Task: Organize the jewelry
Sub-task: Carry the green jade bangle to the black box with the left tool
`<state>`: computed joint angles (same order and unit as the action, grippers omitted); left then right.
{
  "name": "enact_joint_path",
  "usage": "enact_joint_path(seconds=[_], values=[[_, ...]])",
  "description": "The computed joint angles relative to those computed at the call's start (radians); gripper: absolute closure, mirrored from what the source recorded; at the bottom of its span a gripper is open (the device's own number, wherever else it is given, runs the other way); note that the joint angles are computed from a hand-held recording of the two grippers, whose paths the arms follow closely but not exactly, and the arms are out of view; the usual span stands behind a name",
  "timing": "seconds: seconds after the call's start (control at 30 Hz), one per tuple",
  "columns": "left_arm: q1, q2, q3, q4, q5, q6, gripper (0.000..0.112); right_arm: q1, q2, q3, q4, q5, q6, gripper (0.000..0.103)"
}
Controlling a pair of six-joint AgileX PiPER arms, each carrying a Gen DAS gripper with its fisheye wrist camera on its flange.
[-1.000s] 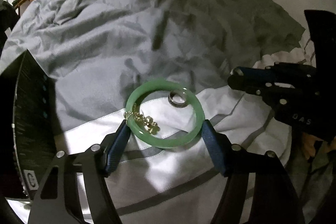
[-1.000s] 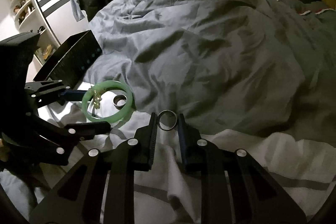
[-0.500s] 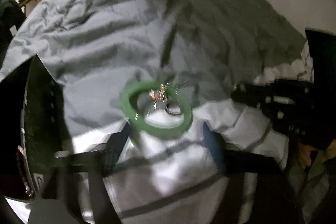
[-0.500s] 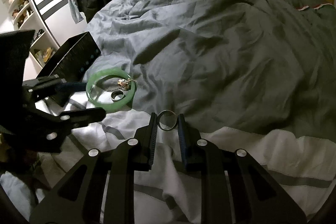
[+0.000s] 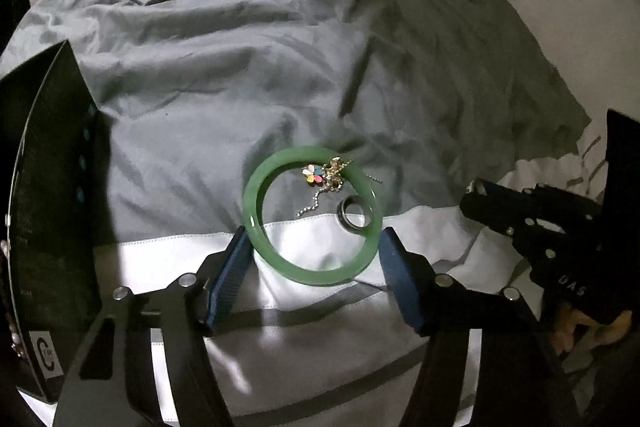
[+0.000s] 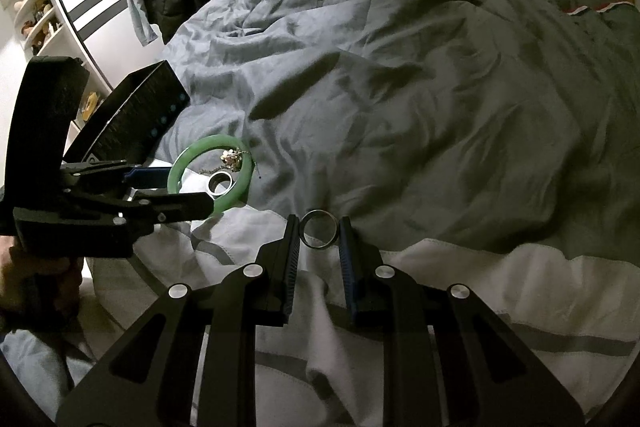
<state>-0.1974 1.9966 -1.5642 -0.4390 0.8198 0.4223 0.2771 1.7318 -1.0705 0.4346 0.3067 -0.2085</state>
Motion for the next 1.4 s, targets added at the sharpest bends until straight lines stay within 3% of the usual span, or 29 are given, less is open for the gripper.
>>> enact_joint_path(seconds=[0.03, 0.1, 0.37, 0.6, 0.73, 0.9, 1.17, 1.4], values=[[-0.002, -0.013, 0.015, 0.018, -0.019, -0.018, 0.089, 0.000, -0.001, 0.002, 0.000, -0.002, 0.000, 0.083], [0.037, -0.017, 0.010, -0.061, 0.014, 0.014, 0.099, 0.001, -0.004, 0.004, 0.001, -0.004, 0.000, 0.083], [0.025, -0.034, 0.023, -0.060, -0.001, 0.018, 0.100, 0.000, -0.010, 0.009, 0.003, -0.007, -0.001, 0.083], [0.021, -0.106, 0.081, -0.089, -0.054, 0.060, 0.101, -0.013, -0.073, 0.060, 0.172, -0.066, -0.167, 0.083], [0.009, -0.147, 0.111, -0.086, -0.083, 0.060, 0.101, -0.009, -0.116, 0.085, 0.188, -0.091, -0.173, 0.083], [0.021, -0.209, 0.156, -0.126, -0.102, 0.087, 0.101, -0.001, -0.171, 0.101, 0.120, -0.094, -0.096, 0.083], [0.070, -0.288, 0.184, -0.187, -0.107, 0.120, 0.100, 0.044, -0.251, 0.091, -0.220, -0.073, 0.236, 0.083], [0.153, -0.335, 0.185, -0.237, -0.100, 0.150, 0.100, 0.105, -0.242, 0.022, -0.368, -0.034, 0.374, 0.083]])
